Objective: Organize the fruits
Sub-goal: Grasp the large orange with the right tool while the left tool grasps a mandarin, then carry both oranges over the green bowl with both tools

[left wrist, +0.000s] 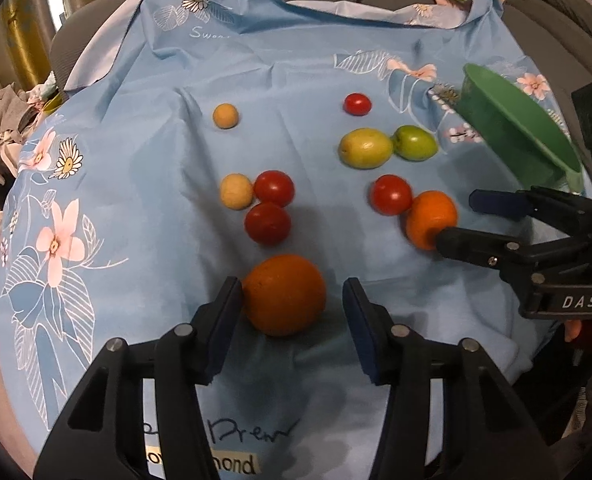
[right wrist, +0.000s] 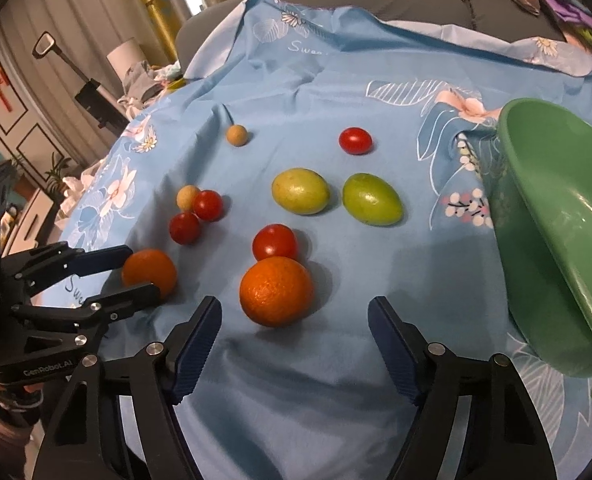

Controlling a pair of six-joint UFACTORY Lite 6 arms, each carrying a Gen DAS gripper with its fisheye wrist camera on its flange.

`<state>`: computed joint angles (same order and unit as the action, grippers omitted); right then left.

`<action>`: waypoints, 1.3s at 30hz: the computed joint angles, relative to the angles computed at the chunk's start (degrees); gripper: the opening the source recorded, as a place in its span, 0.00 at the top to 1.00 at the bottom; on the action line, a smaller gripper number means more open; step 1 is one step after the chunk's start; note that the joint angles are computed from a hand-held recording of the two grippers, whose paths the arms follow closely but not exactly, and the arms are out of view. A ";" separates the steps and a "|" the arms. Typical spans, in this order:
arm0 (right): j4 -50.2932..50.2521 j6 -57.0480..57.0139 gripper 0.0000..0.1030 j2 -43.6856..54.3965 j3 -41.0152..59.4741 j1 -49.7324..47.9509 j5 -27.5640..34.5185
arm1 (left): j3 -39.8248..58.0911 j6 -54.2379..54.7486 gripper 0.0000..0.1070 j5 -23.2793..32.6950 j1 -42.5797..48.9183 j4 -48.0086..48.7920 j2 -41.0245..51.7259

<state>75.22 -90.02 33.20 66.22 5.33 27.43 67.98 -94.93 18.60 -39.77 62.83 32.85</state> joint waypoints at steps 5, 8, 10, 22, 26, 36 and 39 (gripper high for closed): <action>-1.51 1.19 0.32 2.18 2.04 0.87 0.23 | 0.34 1.96 0.56 -1.51 1.26 -1.86 1.28; -2.59 2.11 0.38 3.57 3.31 1.28 0.34 | 0.64 1.44 0.56 -1.89 1.59 -1.45 1.52; -2.55 2.09 0.41 4.30 3.96 1.42 0.50 | 0.72 1.38 0.56 -2.13 1.73 -1.09 1.63; -1.26 0.89 0.57 5.04 4.58 0.90 2.41 | 0.18 1.11 0.58 -2.85 2.25 -0.52 0.63; 0.04 -1.10 0.57 1.54 1.45 0.58 2.65 | -2.17 -2.43 0.58 -1.90 0.87 1.74 -2.63; 4.54 -5.94 0.57 -8.83 -6.41 -1.05 4.25 | -6.06 -7.23 0.58 3.65 -4.44 2.81 -10.43; 6.14 -7.52 0.57 -11.67 -8.64 -2.20 4.70 | -6.41 -7.63 0.58 4.71 -5.53 2.97 -11.78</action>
<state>81.36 -97.55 21.52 57.58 3.13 32.12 61.57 -102.57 23.32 -45.30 65.80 21.08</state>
